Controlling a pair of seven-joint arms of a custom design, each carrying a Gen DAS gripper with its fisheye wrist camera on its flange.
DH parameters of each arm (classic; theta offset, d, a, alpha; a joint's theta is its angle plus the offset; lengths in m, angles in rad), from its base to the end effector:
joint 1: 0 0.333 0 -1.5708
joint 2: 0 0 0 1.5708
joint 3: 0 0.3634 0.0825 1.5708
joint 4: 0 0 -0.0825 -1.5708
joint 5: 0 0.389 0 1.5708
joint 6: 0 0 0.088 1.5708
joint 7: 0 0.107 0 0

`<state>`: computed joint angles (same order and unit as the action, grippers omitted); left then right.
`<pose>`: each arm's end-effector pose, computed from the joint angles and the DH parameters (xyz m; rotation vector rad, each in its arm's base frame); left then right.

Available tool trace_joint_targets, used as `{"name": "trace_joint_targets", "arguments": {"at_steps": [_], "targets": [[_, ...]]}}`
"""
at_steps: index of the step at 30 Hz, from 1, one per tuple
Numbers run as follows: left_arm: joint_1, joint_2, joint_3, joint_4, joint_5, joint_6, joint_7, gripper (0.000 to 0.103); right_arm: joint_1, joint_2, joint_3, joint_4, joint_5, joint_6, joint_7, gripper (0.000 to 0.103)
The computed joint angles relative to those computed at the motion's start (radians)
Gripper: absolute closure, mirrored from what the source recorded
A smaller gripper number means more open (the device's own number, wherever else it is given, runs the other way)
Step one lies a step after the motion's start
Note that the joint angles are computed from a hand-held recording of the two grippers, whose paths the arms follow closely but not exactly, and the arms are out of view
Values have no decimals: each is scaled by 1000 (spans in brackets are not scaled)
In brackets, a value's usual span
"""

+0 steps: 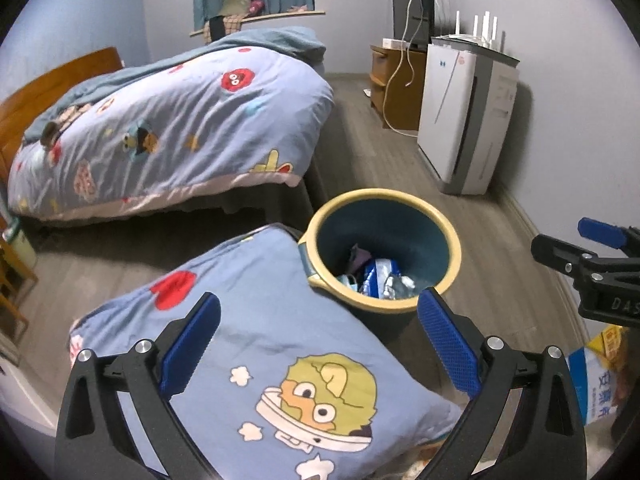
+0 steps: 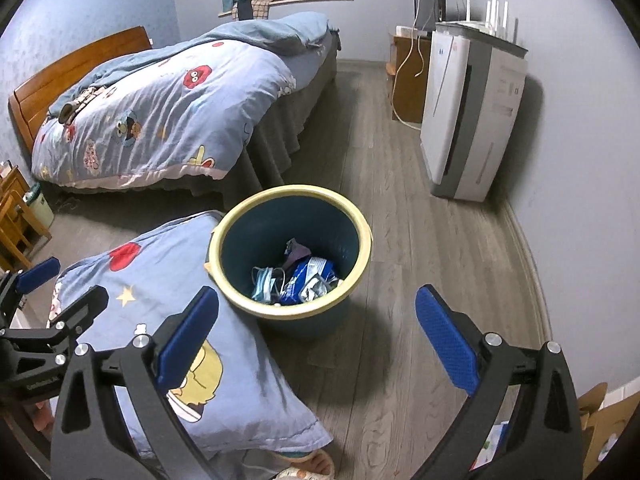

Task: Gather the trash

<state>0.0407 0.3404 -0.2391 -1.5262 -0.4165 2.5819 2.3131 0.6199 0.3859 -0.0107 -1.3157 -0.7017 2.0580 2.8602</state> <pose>0.7218 -0.1068 0.5942 -1.1690 2.2835 -0.9534 0.6183 0.3915 0.6128 -1.3643 2.1822 -0.8241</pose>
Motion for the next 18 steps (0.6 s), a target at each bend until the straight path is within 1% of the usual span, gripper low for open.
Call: {"name": "trace_joint_targets", "arguments": {"at_steps": [5, 10, 18], "targets": [[9, 13, -13, 14, -20, -12, 34, 5, 7, 8, -6, 11, -28, -5, -7, 6], [0, 20, -12, 15, -10, 4, 44, 5, 3, 19, -8, 25, -16, -11, -22, 6], [2, 21, -18, 16, -15, -3, 58, 5, 0, 21, -11, 24, 2, -14, -10, 6]]}}
